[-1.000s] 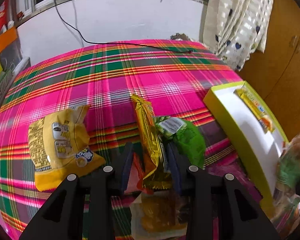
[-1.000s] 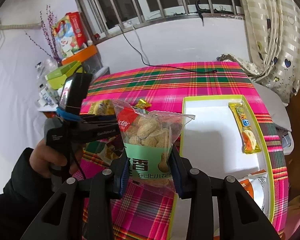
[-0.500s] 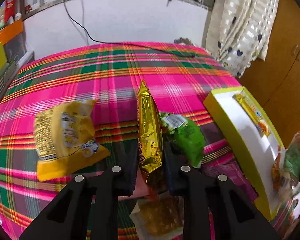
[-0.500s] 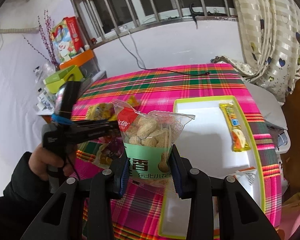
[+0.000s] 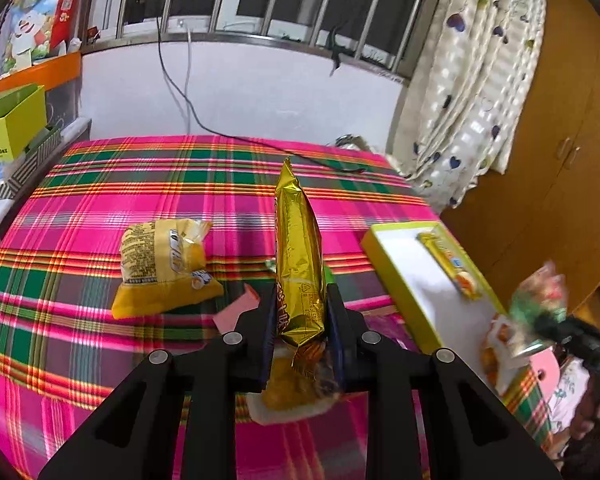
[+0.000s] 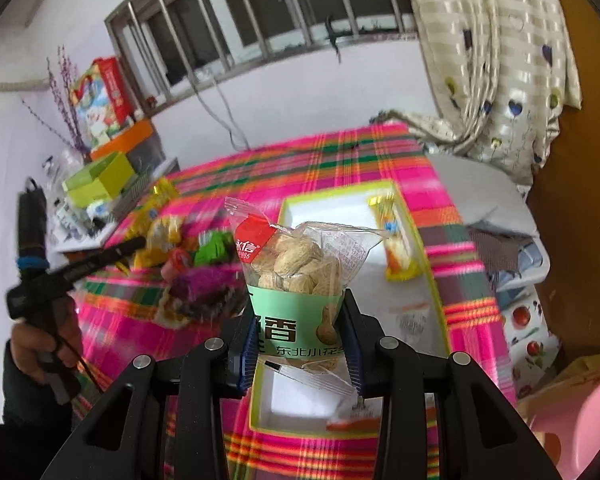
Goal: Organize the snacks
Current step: 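Lower the peanut bag into the tray with the right gripper while the left lifts the gold bar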
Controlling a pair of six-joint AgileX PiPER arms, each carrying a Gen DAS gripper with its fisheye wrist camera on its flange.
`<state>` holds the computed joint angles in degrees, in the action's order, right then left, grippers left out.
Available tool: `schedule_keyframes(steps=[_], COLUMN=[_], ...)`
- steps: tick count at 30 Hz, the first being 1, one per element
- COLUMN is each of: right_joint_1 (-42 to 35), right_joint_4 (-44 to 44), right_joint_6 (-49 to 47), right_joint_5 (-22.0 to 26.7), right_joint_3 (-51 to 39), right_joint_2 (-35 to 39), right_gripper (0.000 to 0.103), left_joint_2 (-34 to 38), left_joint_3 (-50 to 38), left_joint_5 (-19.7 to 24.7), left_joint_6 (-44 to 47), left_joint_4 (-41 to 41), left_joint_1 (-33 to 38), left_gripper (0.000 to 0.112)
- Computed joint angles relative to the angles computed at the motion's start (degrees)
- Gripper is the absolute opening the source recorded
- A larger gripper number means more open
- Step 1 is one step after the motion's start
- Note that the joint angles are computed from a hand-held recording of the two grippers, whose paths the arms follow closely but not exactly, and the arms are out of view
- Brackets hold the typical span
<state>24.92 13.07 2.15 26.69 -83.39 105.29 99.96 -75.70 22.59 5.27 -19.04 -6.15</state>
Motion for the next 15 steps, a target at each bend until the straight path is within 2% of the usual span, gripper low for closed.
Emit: schedule_keyframes(steps=[9, 12, 15], right_joint_1=[2.12, 1.64, 1.05], right_joint_4=[-7.45, -7.26, -6.16], right_joint_6=[5.38, 5.95, 5.67], right_joint_5=[12.69, 14.62, 14.6], right_joint_3=[-9.12, -10.99, -10.9], right_joint_2=[7.59, 9.0, 9.0], right_gripper=[0.035, 0.037, 0.04], left_joint_2=[-4.02, -4.47, -4.56], left_joint_3=[4.76, 5.56, 5.61], left_joint_5=[-1.09, -1.29, -0.97], left_joint_6=[7.32, 9.54, 10.58], left_joint_4=[-7.14, -9.51, -10.67], left_joint_1=[-2.37, -2.98, -3.43], left_gripper=[0.024, 0.024, 0.024])
